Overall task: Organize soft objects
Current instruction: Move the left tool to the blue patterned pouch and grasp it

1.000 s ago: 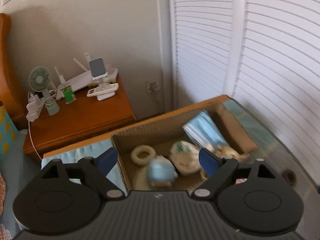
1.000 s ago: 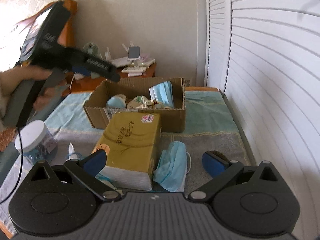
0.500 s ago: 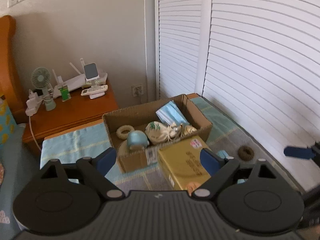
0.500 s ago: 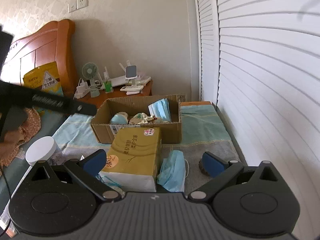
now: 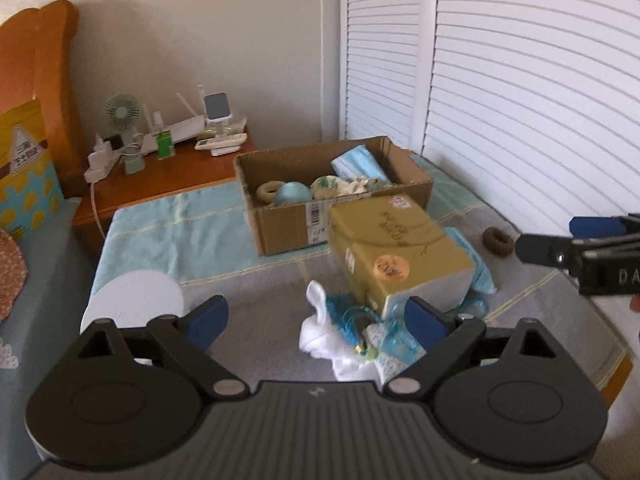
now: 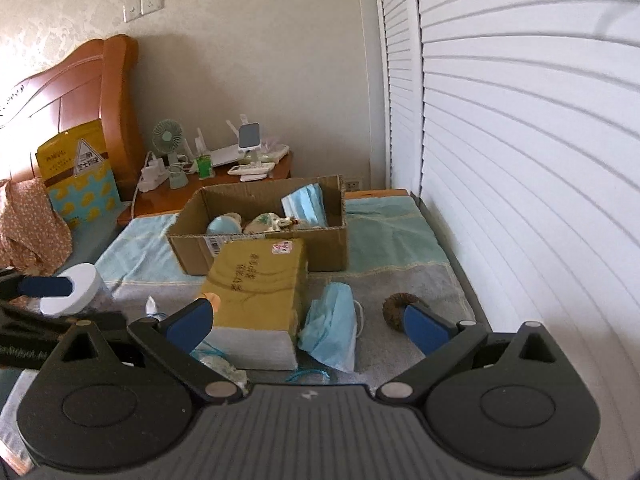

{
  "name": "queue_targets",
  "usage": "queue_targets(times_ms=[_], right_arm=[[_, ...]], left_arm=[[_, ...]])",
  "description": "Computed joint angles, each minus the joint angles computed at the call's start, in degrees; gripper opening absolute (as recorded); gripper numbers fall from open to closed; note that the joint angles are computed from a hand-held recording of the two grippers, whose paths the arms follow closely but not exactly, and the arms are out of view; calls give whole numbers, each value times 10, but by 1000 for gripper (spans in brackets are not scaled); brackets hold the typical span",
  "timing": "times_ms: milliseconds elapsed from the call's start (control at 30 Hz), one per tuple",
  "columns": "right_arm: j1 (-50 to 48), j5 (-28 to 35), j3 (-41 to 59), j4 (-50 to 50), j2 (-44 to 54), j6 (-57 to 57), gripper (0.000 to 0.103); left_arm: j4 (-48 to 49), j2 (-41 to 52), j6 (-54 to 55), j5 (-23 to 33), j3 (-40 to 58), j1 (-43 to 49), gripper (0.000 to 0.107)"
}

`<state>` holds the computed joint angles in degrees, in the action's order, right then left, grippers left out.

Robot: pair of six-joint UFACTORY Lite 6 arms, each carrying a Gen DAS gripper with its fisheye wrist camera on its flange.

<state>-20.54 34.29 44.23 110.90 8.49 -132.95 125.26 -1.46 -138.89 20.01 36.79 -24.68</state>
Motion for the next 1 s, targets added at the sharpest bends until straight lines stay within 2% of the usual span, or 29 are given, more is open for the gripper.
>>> queue_targets(times_ms=[200, 467, 733, 1000], right_arm=[[13, -37, 21, 53, 43, -49, 103], [22, -62, 39, 127, 99, -139, 103], [15, -60, 61, 108, 145, -137, 103], [25, -34, 67, 12, 164, -95, 103]], left_arm=[[1, 9, -31, 64, -33, -33, 95], [117, 61, -133, 61, -28, -28, 96], [196, 133, -189, 59, 1, -20, 96], [233, 162, -202, 51, 2, -10, 96]])
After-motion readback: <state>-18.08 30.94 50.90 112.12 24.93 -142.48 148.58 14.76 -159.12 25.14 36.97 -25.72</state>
